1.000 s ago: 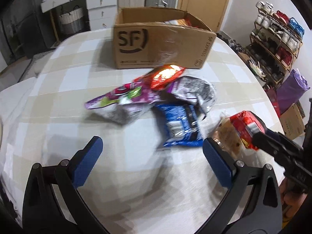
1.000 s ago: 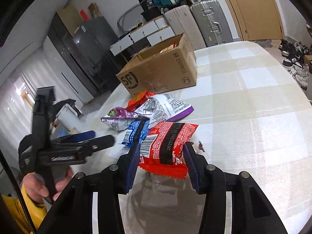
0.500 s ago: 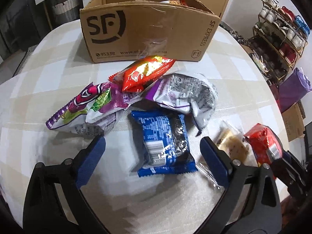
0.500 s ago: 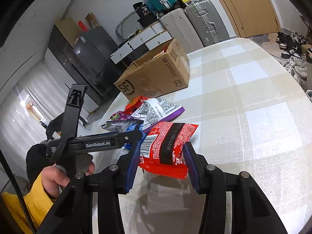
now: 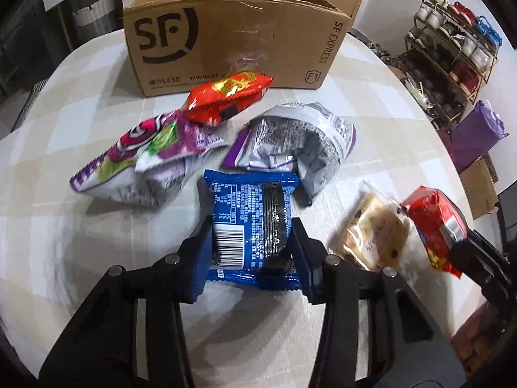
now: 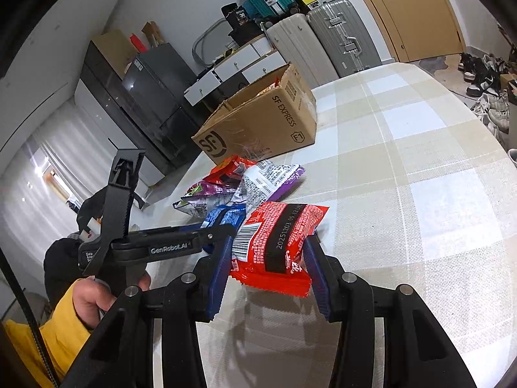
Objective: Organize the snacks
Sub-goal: 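Lift the Oreo pack and red chip bag and carry both over the box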
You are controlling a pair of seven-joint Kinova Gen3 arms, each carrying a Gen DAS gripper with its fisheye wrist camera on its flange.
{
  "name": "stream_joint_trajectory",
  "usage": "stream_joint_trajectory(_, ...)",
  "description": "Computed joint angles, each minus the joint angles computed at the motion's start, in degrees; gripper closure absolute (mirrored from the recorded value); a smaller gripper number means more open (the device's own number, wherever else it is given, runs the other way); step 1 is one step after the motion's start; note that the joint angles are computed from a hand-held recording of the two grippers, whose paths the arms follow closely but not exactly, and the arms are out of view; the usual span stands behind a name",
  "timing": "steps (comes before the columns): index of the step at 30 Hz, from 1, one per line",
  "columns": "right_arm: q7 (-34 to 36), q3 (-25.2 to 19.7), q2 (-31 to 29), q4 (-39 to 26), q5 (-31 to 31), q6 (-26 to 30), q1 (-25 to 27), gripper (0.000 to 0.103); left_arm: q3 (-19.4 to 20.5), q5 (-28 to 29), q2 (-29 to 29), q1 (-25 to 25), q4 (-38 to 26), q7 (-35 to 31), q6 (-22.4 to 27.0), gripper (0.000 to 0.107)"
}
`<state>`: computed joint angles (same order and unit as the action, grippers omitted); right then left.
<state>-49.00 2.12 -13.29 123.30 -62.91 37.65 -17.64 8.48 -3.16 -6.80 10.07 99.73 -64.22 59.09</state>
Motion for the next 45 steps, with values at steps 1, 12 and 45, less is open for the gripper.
stream_joint_trajectory(1,-0.32,-0.20,-0.16,-0.08,0.19,-0.06,-0.01,0.057,-0.12,-0.10,-0.65,-0.04,0.41,-0.12,0.02,0.066)
stream_joint_trajectory(12,-4.93,-1.58,-2.37,-1.96,3.43,-1.66,-2.45,0.057,1.25,0.06,-10.83,-1.11,2.01,-0.77,1.70,0.066)
stream_joint_trajectory(45,-23.35,-2.89,-8.39,-9.29,16.52,-4.88,-14.50,0.057,-6.85,7.64,-33.02,-9.47,-5.08,-12.27,17.54,0.066)
